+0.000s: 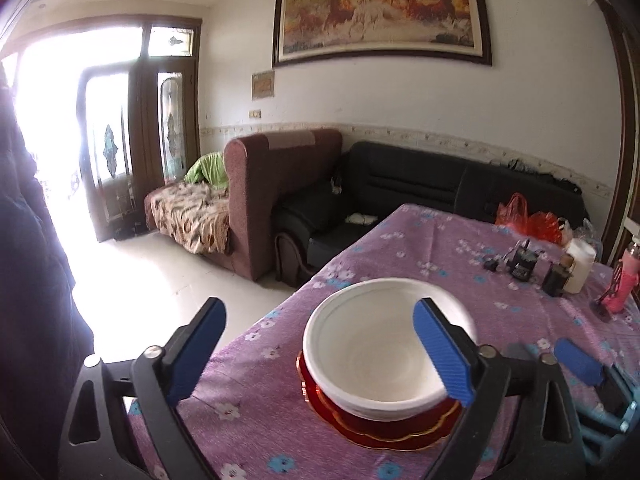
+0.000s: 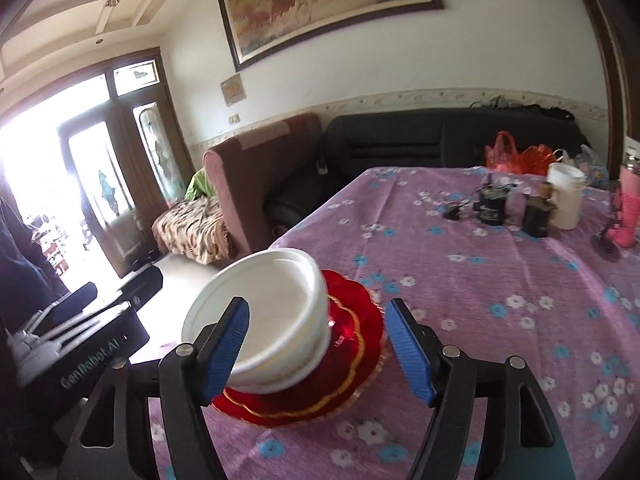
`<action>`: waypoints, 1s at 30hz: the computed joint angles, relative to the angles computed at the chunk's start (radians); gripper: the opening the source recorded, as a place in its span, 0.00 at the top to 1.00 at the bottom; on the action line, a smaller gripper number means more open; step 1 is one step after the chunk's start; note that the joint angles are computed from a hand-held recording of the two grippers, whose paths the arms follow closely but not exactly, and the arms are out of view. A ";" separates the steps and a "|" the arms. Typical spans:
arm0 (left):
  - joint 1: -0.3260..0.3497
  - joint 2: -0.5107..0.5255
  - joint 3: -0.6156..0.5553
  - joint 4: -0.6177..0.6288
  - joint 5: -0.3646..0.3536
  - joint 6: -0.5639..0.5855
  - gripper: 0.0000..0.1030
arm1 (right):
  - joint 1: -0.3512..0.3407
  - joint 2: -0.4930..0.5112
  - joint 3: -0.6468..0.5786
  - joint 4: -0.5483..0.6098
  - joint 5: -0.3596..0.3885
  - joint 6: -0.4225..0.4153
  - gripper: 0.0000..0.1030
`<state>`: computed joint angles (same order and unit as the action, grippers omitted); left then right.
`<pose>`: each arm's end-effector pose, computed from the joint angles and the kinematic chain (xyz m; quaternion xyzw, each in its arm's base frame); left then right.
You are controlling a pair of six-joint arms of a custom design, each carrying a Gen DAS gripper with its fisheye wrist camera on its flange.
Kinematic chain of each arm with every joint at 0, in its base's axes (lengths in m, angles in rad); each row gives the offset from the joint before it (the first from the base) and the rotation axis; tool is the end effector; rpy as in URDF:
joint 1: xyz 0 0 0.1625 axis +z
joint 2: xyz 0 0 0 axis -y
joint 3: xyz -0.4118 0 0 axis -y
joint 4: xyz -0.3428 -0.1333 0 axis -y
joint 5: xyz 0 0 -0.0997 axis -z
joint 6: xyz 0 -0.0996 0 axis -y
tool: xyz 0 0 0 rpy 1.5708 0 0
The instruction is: Organize plates and bowls
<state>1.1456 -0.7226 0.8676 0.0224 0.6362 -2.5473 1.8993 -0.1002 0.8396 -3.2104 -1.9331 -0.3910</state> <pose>-0.0901 -0.7164 0.2771 0.0789 0.7371 -0.5452 0.3915 0.3502 -0.7237 -0.0071 0.2384 -0.8566 0.4227 0.1755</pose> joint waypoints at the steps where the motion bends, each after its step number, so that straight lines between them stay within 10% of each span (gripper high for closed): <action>1: -0.011 -0.013 0.036 -0.036 -0.005 0.018 0.02 | -0.001 -0.013 0.037 -0.035 -0.007 -0.001 0.23; 17: -0.053 0.026 0.063 0.017 -0.024 0.007 0.00 | -0.035 -0.101 0.280 -0.168 -0.106 0.048 0.18; 30: -0.008 -0.055 0.113 -0.055 -0.023 -0.065 0.00 | 0.010 -0.024 0.118 0.013 -0.114 -0.012 0.18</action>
<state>1.1378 -0.7779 0.9807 -0.0323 0.6128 -2.6121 1.9094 -0.1241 0.9579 -3.1970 -2.0475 -0.4031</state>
